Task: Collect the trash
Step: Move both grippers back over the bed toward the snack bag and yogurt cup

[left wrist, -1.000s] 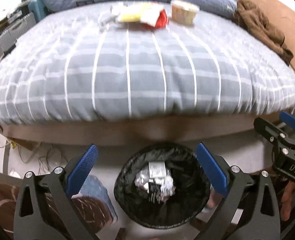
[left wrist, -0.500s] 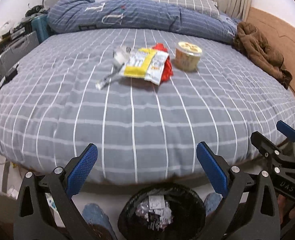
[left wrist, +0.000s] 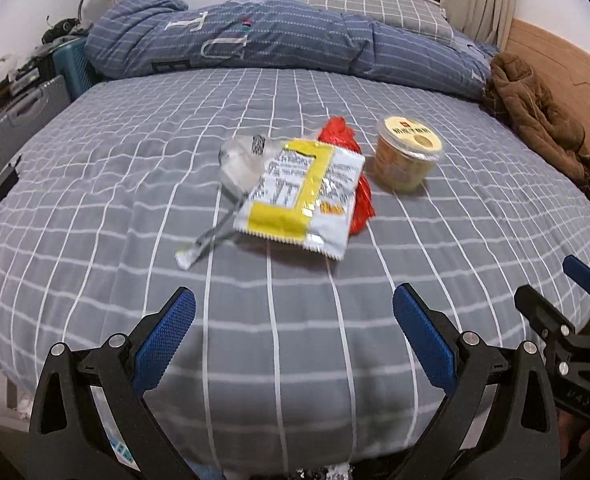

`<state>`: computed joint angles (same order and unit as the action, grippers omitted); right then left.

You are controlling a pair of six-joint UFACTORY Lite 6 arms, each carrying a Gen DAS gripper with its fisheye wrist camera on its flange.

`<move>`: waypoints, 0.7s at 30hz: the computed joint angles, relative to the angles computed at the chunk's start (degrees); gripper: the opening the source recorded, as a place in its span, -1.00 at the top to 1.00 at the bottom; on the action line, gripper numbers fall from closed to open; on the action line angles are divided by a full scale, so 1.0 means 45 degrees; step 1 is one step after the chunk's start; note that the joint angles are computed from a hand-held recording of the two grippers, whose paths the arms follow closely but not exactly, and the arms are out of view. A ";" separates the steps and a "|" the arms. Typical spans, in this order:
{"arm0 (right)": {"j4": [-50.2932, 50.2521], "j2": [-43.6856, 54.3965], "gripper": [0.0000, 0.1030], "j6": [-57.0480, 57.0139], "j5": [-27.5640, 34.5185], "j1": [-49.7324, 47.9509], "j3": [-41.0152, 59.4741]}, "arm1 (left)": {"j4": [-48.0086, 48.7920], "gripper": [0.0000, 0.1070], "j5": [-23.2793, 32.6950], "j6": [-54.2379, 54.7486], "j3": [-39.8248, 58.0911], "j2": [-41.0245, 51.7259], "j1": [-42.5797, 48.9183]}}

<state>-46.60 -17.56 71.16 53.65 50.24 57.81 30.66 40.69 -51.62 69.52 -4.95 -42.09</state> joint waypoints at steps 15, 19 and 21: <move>0.0743 0.3221 -0.79 -0.2495 -0.2813 -0.3406 0.2441 | -0.1103 -0.82 -0.0390 0.2739 0.4735 0.4801 0.1386; 0.1086 0.3998 -0.79 -0.3122 -0.3295 -0.4029 0.3150 | -0.1317 -0.82 -0.0231 0.3266 0.5902 0.5897 0.1580; 0.1203 0.4273 -0.79 -0.3324 -0.3403 -0.4187 0.3426 | -0.1510 -0.80 -0.0152 0.3524 0.6460 0.6399 0.1705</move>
<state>-41.19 1.66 56.20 38.34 31.40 73.22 23.87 40.01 -35.76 98.59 23.84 -34.42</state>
